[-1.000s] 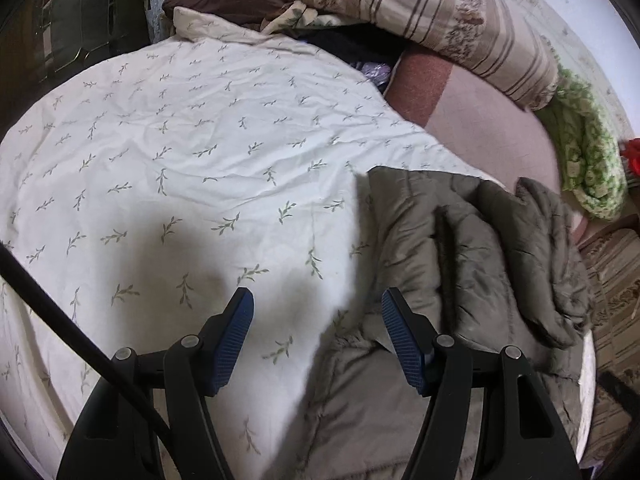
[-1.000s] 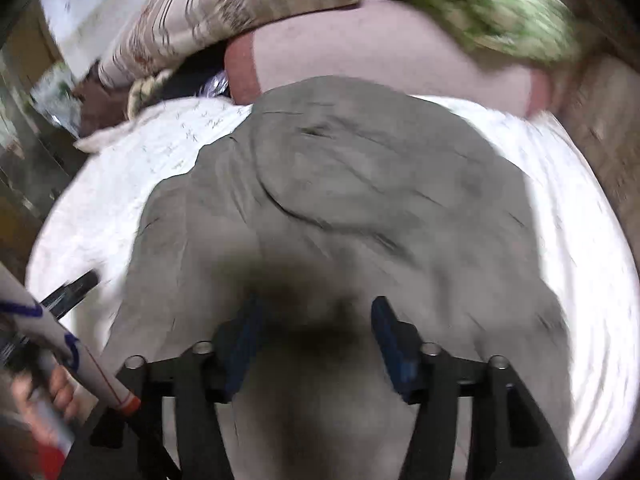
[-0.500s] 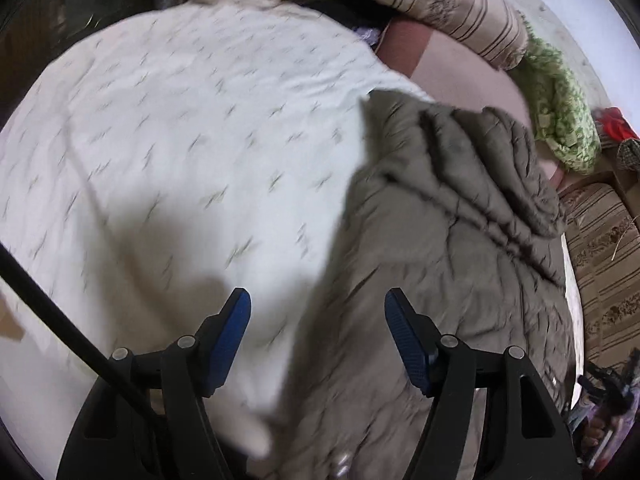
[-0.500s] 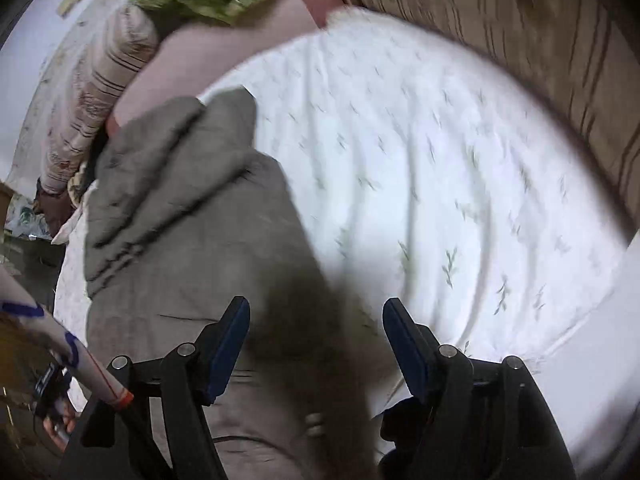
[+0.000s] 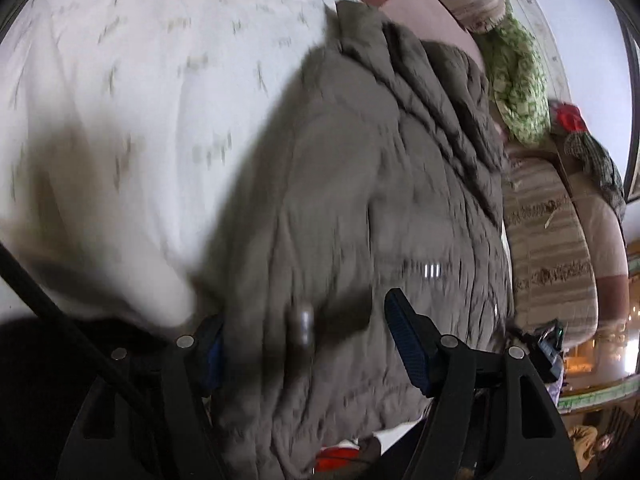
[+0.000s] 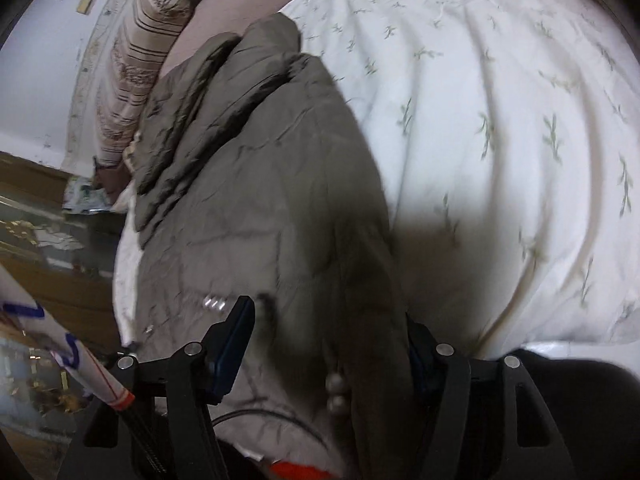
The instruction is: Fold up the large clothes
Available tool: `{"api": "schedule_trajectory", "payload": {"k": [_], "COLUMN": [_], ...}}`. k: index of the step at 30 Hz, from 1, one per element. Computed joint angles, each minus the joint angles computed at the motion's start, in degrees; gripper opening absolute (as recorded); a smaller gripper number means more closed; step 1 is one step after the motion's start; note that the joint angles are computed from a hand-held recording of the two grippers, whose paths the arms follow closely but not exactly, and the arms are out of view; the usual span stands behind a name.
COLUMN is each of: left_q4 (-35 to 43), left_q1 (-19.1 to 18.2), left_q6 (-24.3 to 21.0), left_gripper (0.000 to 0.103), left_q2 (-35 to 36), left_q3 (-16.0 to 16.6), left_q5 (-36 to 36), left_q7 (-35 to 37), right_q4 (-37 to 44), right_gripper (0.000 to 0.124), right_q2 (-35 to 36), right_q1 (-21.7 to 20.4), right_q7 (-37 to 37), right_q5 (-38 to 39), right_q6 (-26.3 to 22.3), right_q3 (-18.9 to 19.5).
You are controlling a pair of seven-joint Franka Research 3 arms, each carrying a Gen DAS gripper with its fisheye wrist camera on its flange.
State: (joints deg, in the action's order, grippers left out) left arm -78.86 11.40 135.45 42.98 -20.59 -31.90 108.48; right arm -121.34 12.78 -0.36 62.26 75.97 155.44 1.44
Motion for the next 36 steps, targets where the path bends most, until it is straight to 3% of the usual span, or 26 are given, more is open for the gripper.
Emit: {"api": "schedule_trajectory", "payload": {"k": [3,6,11,18,20,22,24,27,32,36], "left_q4": [-7.28,-9.75,-12.52,-14.78,-17.76,-19.40,-20.69,-21.71,-21.56,-14.24], "left_q1": [1.44,1.99,-1.21,-4.73,-8.04,-8.89,-8.20,-7.44,-4.12,-5.71], "left_q6": [2.93,2.07,5.88,8.27,11.45,12.37,13.23,13.74,15.76,17.37], "left_gripper": [0.068,0.068,0.068,0.067,0.039,0.027,0.023,0.020,0.019,0.020], "left_q2": [-3.50,-4.40,-6.61,-8.40,-10.69,-12.17,-13.70,-16.02,-19.55,-17.77], "left_q3": [-1.69,-2.37,-0.11,1.42,4.20,5.18,4.46,3.76,0.57,0.61], "left_q5": [-2.90,-5.46,-2.93,3.64,8.98,12.17,12.55,13.09,7.30,6.34], "left_q7": [3.42,5.51,5.00,2.15,-1.37,-4.77,-6.05,-6.68,-0.50,1.38], "right_q4": [-2.49,-5.37,-8.30,-10.85,-11.17,-11.97,-12.59,-13.22,-11.54,-6.42], "right_gripper": [0.068,0.068,0.067,0.064,0.053,0.038,0.026,0.019,0.018,0.018], "right_q2": [-2.13,-4.17,-6.06,-7.50,-7.45,-7.46,-7.57,-9.46,-13.51,-13.13], "right_q1": [-0.60,-0.15,2.51,6.08,6.95,7.33,7.74,7.68,8.39,8.49], "right_q7": [-5.40,-9.15,-9.36,-7.26,-5.80,-3.20,0.33,0.52,-5.03,-7.94], "right_q5": [7.18,12.71,11.63,6.84,4.88,2.16,-0.44,0.06,4.25,4.43], "right_q6": [-1.87,-3.47,-2.01,4.58,6.06,7.07,8.10,7.93,8.36,9.45], "right_q3": [0.51,-0.05,-0.63,-0.09,0.22,0.14,0.24,0.26,-0.44,-1.39]}}
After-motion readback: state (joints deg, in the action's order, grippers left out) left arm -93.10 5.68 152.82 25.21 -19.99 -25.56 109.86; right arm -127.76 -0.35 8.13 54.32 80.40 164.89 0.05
